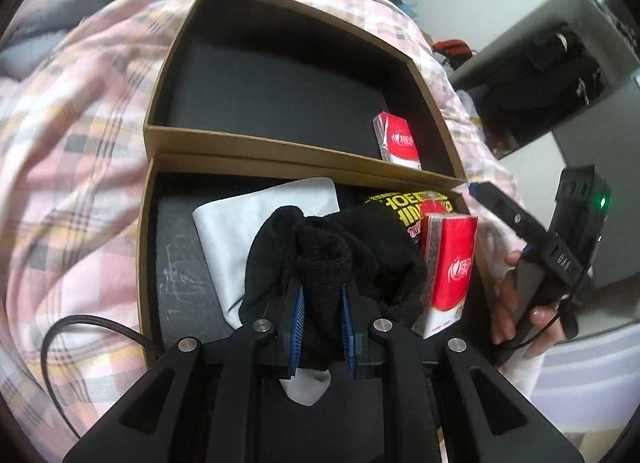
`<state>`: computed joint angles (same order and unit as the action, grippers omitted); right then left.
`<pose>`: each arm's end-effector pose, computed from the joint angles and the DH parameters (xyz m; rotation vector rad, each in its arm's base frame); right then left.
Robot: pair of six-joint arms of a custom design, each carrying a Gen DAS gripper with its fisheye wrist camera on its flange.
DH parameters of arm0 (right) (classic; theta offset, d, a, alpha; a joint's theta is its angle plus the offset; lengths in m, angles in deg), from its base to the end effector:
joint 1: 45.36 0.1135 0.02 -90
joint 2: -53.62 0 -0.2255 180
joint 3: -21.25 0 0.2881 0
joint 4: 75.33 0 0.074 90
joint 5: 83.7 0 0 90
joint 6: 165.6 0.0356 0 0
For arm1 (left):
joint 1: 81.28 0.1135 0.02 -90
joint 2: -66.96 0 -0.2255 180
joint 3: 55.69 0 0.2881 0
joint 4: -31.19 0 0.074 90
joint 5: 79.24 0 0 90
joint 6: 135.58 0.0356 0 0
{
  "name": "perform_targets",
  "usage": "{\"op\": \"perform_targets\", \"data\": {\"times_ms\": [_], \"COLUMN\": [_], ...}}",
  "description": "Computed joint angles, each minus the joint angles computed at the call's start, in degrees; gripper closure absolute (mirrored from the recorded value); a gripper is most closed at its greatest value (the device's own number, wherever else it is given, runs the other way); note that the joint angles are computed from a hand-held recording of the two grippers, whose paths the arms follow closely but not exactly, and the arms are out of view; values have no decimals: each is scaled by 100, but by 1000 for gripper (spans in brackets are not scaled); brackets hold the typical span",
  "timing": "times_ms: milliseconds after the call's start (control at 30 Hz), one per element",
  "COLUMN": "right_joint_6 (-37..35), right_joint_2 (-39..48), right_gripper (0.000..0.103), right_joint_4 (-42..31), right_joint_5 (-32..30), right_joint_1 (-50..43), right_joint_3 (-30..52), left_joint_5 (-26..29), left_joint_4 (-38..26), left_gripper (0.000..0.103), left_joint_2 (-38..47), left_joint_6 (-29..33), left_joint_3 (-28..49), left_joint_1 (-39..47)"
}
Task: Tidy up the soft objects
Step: 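Lift the black sock and carry it over the cloth compartment, then lower the black sock onto the white cloth and open the left tool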
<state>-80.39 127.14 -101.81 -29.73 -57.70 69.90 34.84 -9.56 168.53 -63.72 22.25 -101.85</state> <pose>0.2796 -0.0397 0.1283 -0.1112 2.3317 0.6247 0.3462 -0.1454 0.1229 0.1923 2.7562 -0.7633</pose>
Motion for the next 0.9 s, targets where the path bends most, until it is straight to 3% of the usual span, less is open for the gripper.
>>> {"op": "perform_targets", "data": {"times_ms": [133,233,300,333,367,400,500,633,733,900], "right_joint_6": [-3,-6,-17,-17,-15,-15,-18,-9,-15,-2], "right_joint_2": [-11,-10,-10,-10,-25,-26,-20,-23,-21,-11], "right_gripper": [2,2,2,2,2,2,2,2,2,2], "right_joint_4": [-12,-13,-21,-21,-19,-18,-16,-11,-15,-5], "right_joint_5": [-1,7,7,7,9,16,14,17,20,40], "right_joint_1": [-1,5,0,0,3,5,2,12,11,28], "right_joint_3": [-1,1,2,2,-9,-10,-8,-12,-13,-12], "left_joint_5": [448,1173,1589,1816,2017,2239,2412,1660,626,-927], "left_joint_4": [127,605,1137,1550,2009,2792,3324,4038,4793,6240], "left_gripper": [91,90,62,19,0,0,0,0,0,0], "left_joint_2": [-197,-510,-792,-963,-1125,-1310,-1429,-1930,-2446,-2747], "left_joint_6": [-39,-263,-592,-904,-1268,-1878,-2233,-2557,-2575,-1738], "left_joint_3": [-176,-522,-869,-1125,-1397,-1785,-1974,-2481,-3036,-3735], "left_joint_1": [135,338,484,580,681,809,988,1037,919,535]}}
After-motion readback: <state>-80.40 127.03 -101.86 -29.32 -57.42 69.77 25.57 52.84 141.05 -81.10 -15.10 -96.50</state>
